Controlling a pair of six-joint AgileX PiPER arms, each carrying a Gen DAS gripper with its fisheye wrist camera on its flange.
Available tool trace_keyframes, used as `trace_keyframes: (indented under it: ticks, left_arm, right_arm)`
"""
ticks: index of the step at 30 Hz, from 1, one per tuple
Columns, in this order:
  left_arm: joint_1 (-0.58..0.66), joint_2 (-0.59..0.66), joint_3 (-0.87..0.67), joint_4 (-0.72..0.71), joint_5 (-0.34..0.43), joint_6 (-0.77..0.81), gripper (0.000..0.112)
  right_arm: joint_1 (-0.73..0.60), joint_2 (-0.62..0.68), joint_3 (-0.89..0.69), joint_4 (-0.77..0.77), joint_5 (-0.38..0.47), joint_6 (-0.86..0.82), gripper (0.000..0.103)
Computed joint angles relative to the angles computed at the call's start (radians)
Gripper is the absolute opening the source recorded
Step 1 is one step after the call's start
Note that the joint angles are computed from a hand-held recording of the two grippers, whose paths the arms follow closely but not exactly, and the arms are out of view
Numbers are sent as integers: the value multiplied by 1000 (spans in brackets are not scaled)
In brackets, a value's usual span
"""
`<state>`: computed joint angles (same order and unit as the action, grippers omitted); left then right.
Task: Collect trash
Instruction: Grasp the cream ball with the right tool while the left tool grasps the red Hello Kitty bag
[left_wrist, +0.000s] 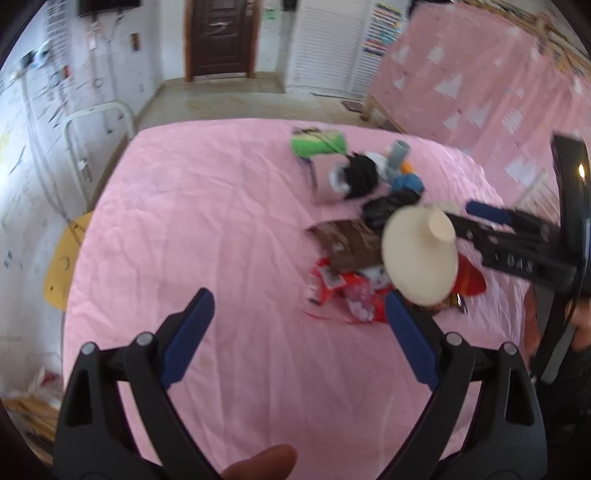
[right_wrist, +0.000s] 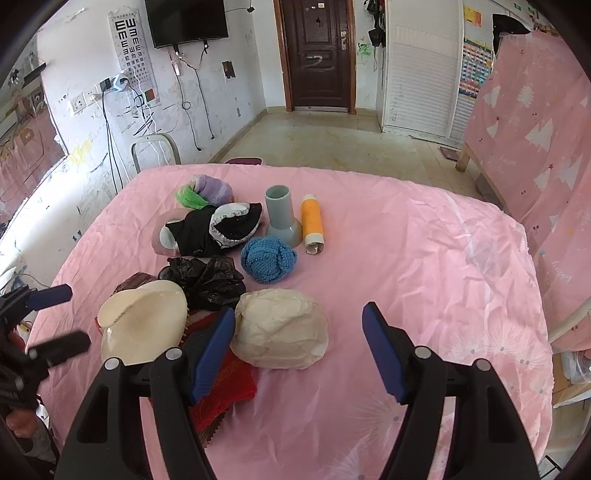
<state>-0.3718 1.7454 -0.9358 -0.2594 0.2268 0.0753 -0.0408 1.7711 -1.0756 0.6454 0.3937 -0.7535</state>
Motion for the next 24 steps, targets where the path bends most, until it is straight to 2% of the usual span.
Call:
trace_keyframes:
  ticks: [11, 13, 15, 19, 21, 23, 24]
  left_arm:
    - [-70, 124, -144, 49, 59, 21, 90]
    - [-71, 139, -158, 33, 63, 34, 84]
    - [-69, 155, -172, -10, 73, 70, 68]
    - [-79, 151, -165, 26, 58, 24, 53]
    - [-75, 147, -161, -23, 59, 65, 44]
    - [-81, 134, -150, 22, 54, 11, 41]
    - [-84, 125, -141, 51, 51, -17, 41]
  right_arm:
    - [-4, 15, -13, 6, 1, -8, 61]
    - [-7, 20, -18, 21, 10, -27, 61]
    - [-12, 30, -28, 32, 23, -43, 61]
    - [-23, 49, -46, 67, 61, -78, 60]
    - [-28, 53, -48, 101, 82, -113, 53]
    - [-36, 47, -39, 146, 103, -167, 39]
    - [-37, 41, -34, 153, 105, -179, 39]
